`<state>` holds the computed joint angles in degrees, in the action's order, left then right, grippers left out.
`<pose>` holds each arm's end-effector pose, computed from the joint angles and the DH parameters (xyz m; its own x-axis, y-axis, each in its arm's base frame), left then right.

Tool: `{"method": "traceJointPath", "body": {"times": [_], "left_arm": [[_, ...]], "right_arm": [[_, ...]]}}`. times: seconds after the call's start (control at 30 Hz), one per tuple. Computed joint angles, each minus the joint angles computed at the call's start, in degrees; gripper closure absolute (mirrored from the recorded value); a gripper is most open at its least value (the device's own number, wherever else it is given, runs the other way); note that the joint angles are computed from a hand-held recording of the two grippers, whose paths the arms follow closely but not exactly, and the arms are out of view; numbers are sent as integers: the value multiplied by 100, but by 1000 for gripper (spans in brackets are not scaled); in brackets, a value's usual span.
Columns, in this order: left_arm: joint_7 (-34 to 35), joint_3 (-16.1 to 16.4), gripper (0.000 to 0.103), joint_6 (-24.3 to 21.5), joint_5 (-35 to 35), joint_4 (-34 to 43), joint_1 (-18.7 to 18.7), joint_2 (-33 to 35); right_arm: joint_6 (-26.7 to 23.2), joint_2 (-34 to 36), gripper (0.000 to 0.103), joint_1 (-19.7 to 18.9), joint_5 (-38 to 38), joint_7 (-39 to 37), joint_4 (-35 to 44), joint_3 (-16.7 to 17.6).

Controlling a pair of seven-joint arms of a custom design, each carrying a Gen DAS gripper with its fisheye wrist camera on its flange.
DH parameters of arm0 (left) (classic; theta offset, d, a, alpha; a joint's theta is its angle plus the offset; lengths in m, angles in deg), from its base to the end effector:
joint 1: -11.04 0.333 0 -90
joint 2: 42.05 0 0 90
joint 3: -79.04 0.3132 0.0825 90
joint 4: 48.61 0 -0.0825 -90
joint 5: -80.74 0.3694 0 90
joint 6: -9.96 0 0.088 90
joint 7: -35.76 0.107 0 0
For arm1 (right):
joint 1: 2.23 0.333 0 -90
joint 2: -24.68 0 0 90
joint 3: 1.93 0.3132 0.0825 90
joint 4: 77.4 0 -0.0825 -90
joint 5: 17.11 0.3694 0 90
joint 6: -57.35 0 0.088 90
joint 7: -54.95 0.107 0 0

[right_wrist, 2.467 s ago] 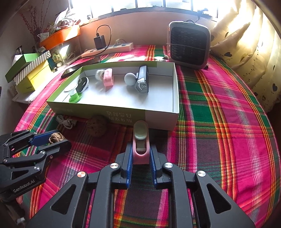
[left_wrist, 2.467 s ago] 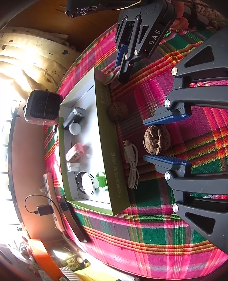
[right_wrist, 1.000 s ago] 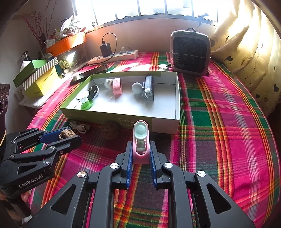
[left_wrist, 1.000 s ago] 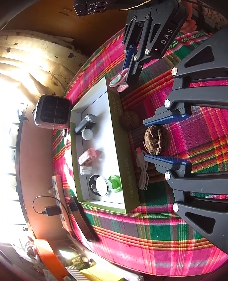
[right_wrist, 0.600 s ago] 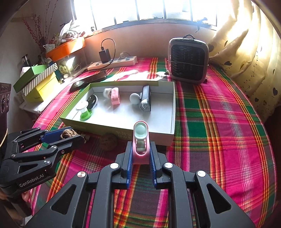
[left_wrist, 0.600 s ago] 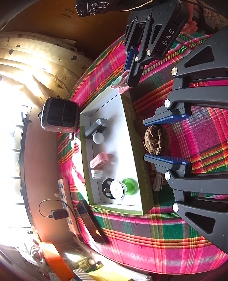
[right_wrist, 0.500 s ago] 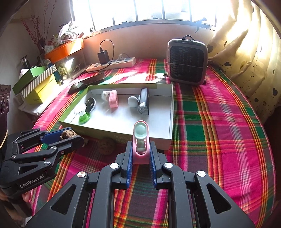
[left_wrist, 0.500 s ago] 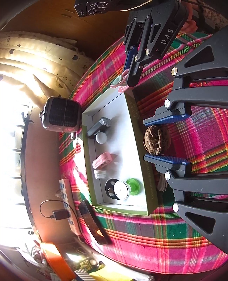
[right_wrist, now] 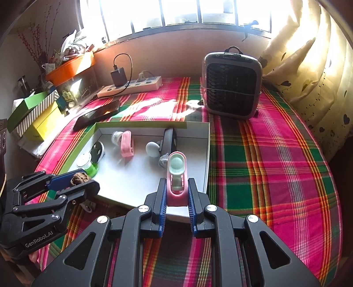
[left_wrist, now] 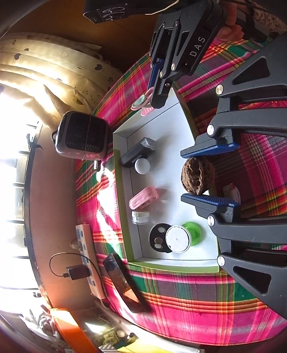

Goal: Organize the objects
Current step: 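Carry the walnut and clip over the box with both tools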

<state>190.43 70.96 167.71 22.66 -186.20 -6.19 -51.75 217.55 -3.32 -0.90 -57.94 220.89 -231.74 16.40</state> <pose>0.4560 -0.1787 0.4297 -0.6881 -0.7145 0.1260 -0.5923 0.4529 -0.6664 0.3679 0.1649 0.4327 -0.3134 -0.9440 -0.1036 -0.6799 0.2992 -0.6696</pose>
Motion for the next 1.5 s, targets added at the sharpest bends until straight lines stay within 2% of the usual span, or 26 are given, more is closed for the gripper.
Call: {"method": "traceJointPath", "body": {"times": [0.3,0.63,0.9,1.5], "left_arm": [[-288,-131,73,85,244,344,124,424],[-517,-289,73,141,468,600,269,750],[-748,-400,73,205,731,758,376,975],[-956,-536,73,196,996,870,506,1154]], "right_arm": [[66,568,85,-180,-282,-12,419,-205],[7,1139,85,6,-338,-115,776,-634],[113,1405,85,187,-74,-387,874,-943],[7,1616,85,327,28,-502,1062,-1067]]}}
